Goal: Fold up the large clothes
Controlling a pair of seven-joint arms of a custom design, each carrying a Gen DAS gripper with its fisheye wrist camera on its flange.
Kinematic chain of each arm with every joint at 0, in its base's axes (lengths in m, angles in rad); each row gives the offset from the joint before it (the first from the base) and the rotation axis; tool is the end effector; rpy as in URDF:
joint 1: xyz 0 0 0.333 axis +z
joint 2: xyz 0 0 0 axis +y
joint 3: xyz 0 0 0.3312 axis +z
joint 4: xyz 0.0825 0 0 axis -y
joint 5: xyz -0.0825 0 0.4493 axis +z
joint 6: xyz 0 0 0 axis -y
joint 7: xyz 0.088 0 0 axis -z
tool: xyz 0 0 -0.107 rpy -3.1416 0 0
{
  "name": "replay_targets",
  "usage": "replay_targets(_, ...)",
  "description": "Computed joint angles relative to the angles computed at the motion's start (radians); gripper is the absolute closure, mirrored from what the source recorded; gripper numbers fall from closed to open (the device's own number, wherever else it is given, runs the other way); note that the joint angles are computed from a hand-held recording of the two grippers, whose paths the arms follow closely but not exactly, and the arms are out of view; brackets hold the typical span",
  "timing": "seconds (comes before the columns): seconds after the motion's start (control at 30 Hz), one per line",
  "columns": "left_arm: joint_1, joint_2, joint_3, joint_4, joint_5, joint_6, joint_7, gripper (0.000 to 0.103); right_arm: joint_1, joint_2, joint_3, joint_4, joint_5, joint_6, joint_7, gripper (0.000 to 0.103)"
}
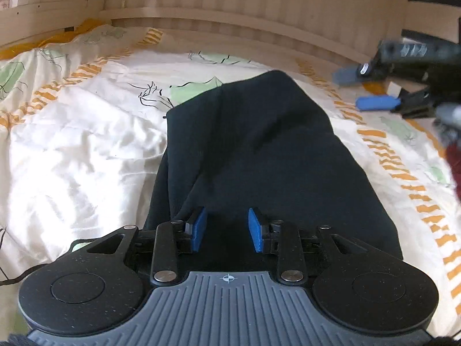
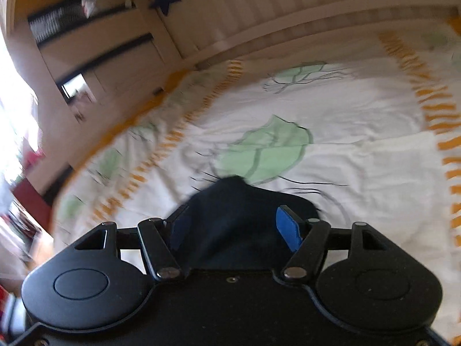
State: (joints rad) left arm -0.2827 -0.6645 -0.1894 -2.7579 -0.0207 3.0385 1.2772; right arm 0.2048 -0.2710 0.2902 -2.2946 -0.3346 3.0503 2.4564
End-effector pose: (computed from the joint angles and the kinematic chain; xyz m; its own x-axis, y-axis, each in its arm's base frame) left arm 0.3839 -0.1964 0.4958 -0.2433 -0.9601 0.1380 -0.6037 0.0385 -0.7963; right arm 0.4830 0.3032 0.5591 0.1492 -0.9180 -0.3675 -0.5993 0.2117 -0.7720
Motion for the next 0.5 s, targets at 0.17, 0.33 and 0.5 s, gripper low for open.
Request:
replay_targets(0.17, 0.009, -0.007, -0.013, -0.004, 0.012, 0.0, 0.0, 0.072, -0.097, 0.062, 0.093, 0.081, -0.235, -0.121, 0.087, 0.034)
replay_targets(0.33, -0.001, 0.007, -0.001, -0.002, 0.012, 0.02, 0.008, 0.072, -0.07, 0.201, 0.069, 0.215, -0.301, -0.247, 0.156, 0.032)
replay_targets(0.5, 0.009, 0.026, -0.004, 0.006, 0.017, 0.03, 0.012, 0.072, -0.003, 0.31, 0.02, 0.32, -0.267, -0.381, 0.059, 0.021)
